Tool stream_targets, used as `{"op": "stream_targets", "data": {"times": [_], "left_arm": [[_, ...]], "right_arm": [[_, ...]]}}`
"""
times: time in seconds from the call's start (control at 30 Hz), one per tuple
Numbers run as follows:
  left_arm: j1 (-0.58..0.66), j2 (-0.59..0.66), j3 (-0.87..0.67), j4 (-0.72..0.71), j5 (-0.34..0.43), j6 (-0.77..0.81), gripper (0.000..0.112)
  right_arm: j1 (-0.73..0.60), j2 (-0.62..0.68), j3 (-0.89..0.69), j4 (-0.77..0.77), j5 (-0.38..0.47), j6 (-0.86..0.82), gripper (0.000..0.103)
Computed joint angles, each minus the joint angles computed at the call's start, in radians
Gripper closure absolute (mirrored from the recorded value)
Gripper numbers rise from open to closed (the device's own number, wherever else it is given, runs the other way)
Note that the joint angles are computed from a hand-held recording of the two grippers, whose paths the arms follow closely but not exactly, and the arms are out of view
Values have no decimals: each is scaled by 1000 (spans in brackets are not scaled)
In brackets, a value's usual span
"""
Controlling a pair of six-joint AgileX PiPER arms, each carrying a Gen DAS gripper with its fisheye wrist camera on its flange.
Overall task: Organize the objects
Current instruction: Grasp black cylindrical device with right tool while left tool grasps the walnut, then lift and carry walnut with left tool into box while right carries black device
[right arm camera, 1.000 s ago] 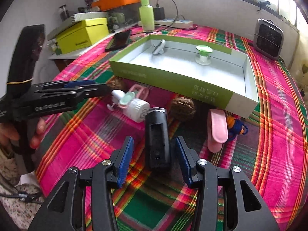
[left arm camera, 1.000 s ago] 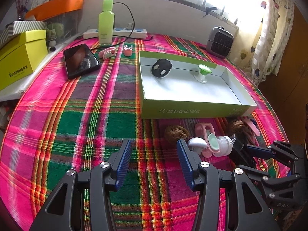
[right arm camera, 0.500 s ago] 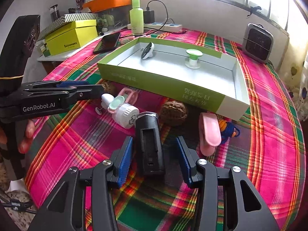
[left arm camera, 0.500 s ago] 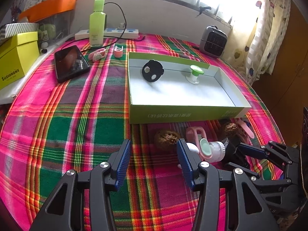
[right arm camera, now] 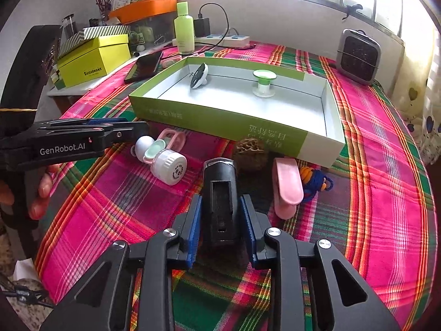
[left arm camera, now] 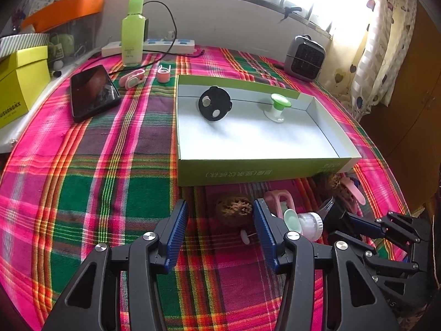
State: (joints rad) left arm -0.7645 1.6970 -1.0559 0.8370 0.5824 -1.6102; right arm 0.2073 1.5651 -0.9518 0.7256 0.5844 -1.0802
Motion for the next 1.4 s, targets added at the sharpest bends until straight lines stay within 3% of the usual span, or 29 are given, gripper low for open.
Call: {"op": "stream_targets", "data": {"times": [0.43,0.7,1.4], "left_arm": [[5,21,-20,0,7,3,65],[2,31,-31,3,26,11,82],[-6,16,-10,17,25,-25,83]], "right_arm": [[10,-7,6,-6,-6,17,74],[6,-6,5,-3,-3,14,74],[8,-21,22,14,-19,19,74]]}}
